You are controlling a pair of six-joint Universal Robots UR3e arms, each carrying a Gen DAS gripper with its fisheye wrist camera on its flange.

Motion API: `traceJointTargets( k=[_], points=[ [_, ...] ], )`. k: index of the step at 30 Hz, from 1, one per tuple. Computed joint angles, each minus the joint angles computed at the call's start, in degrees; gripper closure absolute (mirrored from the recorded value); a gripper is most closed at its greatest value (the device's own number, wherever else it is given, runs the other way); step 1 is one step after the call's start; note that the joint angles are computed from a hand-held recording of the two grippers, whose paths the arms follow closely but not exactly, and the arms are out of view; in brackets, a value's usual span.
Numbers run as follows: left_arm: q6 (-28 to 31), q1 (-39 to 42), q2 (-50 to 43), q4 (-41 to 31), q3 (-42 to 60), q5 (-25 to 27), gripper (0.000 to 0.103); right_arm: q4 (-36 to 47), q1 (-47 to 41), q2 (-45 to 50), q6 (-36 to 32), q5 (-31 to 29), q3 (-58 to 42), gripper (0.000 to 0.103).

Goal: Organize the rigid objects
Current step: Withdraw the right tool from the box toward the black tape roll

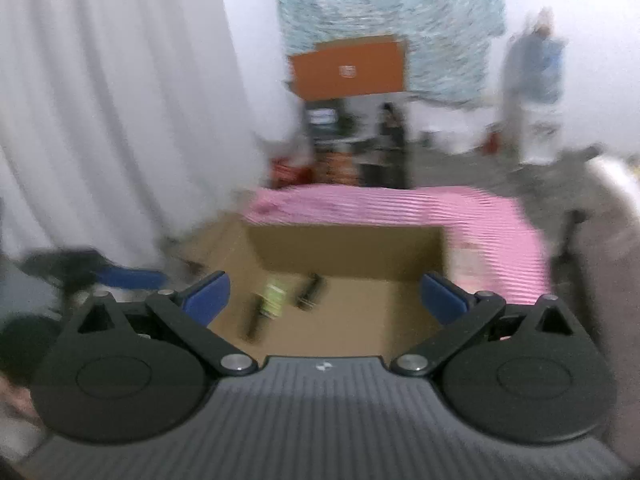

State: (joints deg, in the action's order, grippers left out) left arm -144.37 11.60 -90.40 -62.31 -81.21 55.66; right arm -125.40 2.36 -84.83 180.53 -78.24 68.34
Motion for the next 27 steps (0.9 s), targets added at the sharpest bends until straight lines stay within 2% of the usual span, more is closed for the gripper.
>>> traceJointTargets(
  k=[1,3,7,9,12,14,17,21,24,26,27],
  points=[
    [1.1,0.6,2.3,0.1,-3.5,-1.3,0.012,-0.7,1.4,-2.5,-0.7,-3.3,3.3,0.001],
    [3.2,2.0,7.5,1.2,-11.8,-4.3,0.012,-3.6,2.4,-7.4,-1.4,-5.8,11.6,0.001],
    [6.3,2.0,12.6,7.8,-25.8,-5.8,0.013,-6.3,0.0,-16.6,-2.3,-2.6,26.6,0.001],
    [6.2,0.4,12.6,13.5,-31.3,-4.2,0.013,-13.0,-1.0,-19.5,-0.9,-1.9,35.6,0.001],
    [5.1,-2.5,11.3,19.5,-36.4,-2.0,0.013,-22.6,-4.5,-23.8,2.2,3.5,48.8,0.001],
    [3.7,-4.7,8.5,24.8,-38.7,0.0,0.014,-27.9,-3.8,-23.8,6.0,2.1,54.7,0.001],
    [1.9,-8.4,4.8,30.2,-40.6,4.6,0.019,-34.7,-0.5,-19.6,9.4,-3.0,58.7,0.001],
    [-0.5,-12.1,-0.1,34.8,-40.8,9.4,0.033,-41.7,-0.7,-13.5,11.5,0.0,62.5,0.004],
    [-1.5,-13.6,-2.8,39.1,-41.3,12.0,0.042,-43.4,0.9,-9.2,11.8,-0.2,61.3,0.018],
    [-1.8,-14.0,-4.7,41.2,-40.9,12.9,0.044,-44.1,1.5,-6.2,11.6,0.5,60.1,0.033],
    [-2.0,-14.0,-5.0,41.4,-40.6,12.9,0.044,-44.0,1.5,-5.2,11.3,1.0,59.5,0.038]
  ],
)
